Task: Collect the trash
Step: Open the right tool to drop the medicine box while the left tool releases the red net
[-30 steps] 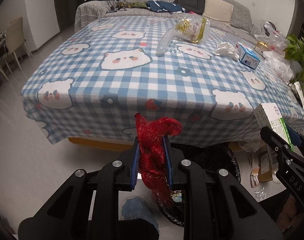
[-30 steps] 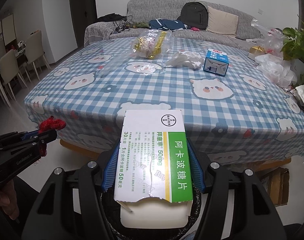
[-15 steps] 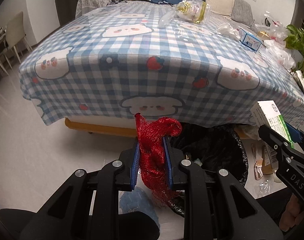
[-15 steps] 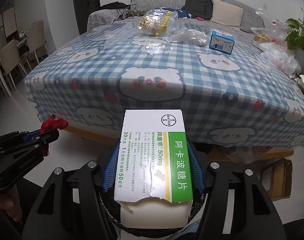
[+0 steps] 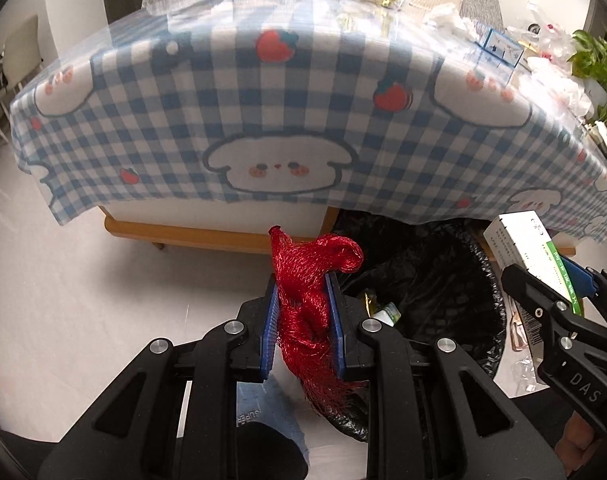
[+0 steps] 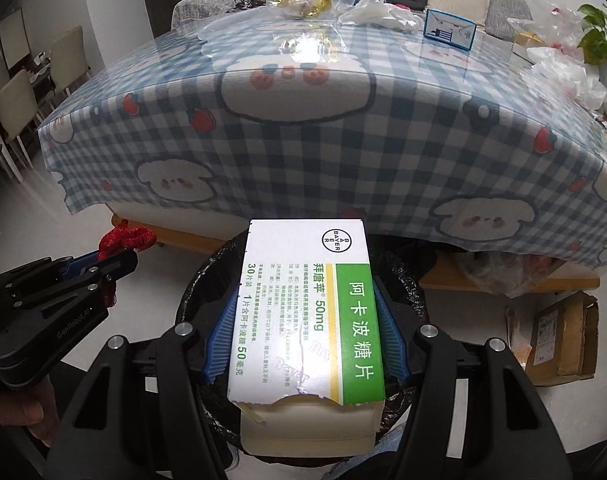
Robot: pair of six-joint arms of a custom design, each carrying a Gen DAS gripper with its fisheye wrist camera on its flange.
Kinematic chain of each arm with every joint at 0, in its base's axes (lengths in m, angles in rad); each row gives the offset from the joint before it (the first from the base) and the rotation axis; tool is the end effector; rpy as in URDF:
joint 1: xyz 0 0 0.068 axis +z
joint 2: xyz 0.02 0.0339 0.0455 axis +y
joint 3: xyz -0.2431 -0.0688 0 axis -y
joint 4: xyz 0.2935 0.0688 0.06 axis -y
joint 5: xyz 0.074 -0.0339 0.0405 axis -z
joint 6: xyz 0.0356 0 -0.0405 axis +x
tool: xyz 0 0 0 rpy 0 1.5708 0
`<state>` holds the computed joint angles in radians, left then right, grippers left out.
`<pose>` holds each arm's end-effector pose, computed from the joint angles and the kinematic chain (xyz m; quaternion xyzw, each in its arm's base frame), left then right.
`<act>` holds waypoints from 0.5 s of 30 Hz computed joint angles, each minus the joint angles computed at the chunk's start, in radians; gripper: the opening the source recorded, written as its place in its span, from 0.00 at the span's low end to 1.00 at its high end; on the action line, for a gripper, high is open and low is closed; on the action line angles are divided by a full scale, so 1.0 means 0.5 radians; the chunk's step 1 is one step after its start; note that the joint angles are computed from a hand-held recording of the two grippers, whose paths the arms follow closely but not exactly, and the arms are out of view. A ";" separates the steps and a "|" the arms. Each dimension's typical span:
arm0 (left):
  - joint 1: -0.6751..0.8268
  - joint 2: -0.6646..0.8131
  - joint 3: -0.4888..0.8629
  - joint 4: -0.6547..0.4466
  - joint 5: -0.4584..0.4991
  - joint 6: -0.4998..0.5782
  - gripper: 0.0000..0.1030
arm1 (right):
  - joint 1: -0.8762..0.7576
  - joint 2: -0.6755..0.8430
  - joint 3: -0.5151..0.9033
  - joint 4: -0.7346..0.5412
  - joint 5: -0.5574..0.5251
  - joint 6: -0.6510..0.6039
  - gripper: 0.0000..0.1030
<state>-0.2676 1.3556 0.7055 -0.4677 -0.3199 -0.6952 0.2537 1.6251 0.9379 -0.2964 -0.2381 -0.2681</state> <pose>0.2780 -0.0646 0.1242 -0.2391 0.9325 0.0349 0.2684 0.3447 0.0981 0.1260 -0.2784 0.9094 0.1116 0.2882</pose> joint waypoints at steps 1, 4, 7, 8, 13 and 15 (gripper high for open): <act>0.002 0.022 -0.007 0.022 0.001 0.002 0.20 | 0.003 0.018 0.008 0.005 0.002 0.002 0.57; 0.004 0.084 -0.025 0.072 -0.016 0.004 0.20 | 0.013 0.068 0.019 0.029 0.008 0.003 0.57; 0.013 0.126 -0.036 0.088 -0.004 -0.007 0.20 | 0.025 0.099 0.012 0.053 0.019 -0.006 0.57; 0.018 0.131 -0.038 0.086 0.003 -0.010 0.20 | 0.028 0.105 0.007 0.060 0.024 -0.008 0.57; 0.010 0.111 -0.050 0.078 0.016 -0.035 0.21 | 0.045 0.074 -0.051 0.125 0.051 -0.042 0.63; -0.010 0.101 -0.044 0.071 -0.001 -0.034 0.21 | 0.040 0.039 -0.087 0.160 0.054 -0.052 0.72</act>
<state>-0.2726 1.4059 0.6837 -0.4324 -0.3203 -0.7123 0.2739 1.6447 0.8945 -0.2164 -0.2109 -0.2942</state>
